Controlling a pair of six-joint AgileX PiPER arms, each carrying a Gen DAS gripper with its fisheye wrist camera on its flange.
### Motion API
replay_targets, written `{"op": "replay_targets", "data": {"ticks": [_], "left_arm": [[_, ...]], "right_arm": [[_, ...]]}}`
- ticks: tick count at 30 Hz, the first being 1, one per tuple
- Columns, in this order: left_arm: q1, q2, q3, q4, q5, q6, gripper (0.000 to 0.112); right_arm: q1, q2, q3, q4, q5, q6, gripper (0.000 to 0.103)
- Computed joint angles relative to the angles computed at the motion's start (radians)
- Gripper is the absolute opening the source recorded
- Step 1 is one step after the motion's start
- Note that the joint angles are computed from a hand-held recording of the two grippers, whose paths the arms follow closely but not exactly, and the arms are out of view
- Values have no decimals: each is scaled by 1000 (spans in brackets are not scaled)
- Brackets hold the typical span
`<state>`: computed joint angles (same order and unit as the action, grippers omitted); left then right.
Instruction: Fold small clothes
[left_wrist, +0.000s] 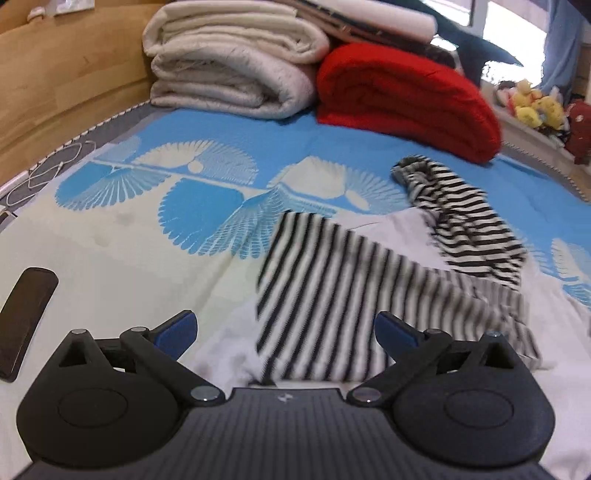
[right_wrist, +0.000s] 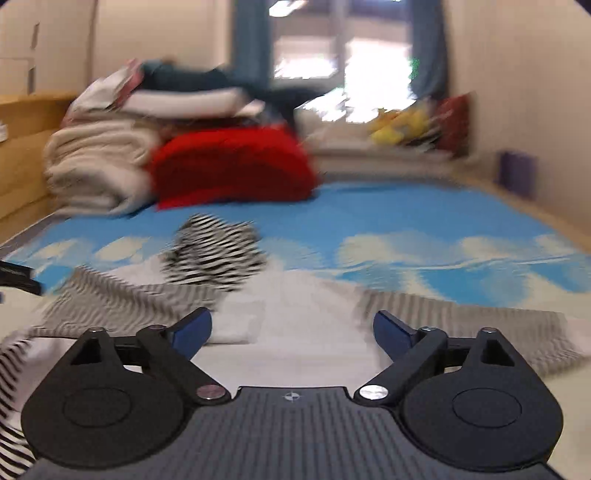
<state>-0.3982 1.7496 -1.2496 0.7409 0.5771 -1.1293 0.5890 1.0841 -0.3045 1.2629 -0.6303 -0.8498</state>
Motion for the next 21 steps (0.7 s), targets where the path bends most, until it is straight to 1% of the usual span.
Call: {"op": "replay_targets", "data": {"ticks": [1,2,3,4,5,6,7,9,11,12,13,14,15,16,17,18,19,20,21], "left_arm": [[-12,-37,36,13,-23,-11,102],[-30,-73,70,41,-32,-35,102],[-50,-103,95,68,-25,-64,102],[-73,-136,118,90,-11,-93,102],[-89,-162,133,90,5,-103,102],[-108,-190,140,65,38,-101,102],[-124,-217,150,41,65,-102,102],[-161,-301,221,30,79,-138,102],[-204,-383,317,74,83,-210,103],[-218,-413,364,115,82,-259,103],[-236,-432,405,160,97,-319,103],[-250,-439,436,197,120,-377,103],[-270,-443,479,274,144,-475,103],[-292,-437,509,331,184,-546,103],[-296,-417,518,348,215,-577,103],[-274,-410,516,325,207,-578,103],[-229,-428,515,265,159,-561,103],[-183,-460,537,245,85,-568,103],[-158,-481,559,256,45,-613,103]], "right_arm": [[50,-31,42,65,-65,-8,96],[69,-40,61,127,-90,-18,96],[53,-35,57,182,-75,-35,96],[13,-48,57,197,-32,-34,95],[0,-67,71,173,-20,7,95],[11,-73,79,174,-38,25,95],[48,-84,83,214,-78,7,95],[150,-153,109,300,-142,-36,95],[288,-250,146,367,-202,-52,95],[362,-277,158,382,-240,-45,95],[430,-277,166,386,-285,-29,95],[471,-253,166,381,-314,-7,95],[479,-217,162,368,-316,20,95],[498,-206,156,376,-328,27,95],[537,-205,149,405,-357,29,95],[552,-201,145,418,-365,41,95],[558,-202,143,425,-364,52,95],[553,-203,144,424,-355,65,95],[536,-202,146,412,-339,78,95]]}}
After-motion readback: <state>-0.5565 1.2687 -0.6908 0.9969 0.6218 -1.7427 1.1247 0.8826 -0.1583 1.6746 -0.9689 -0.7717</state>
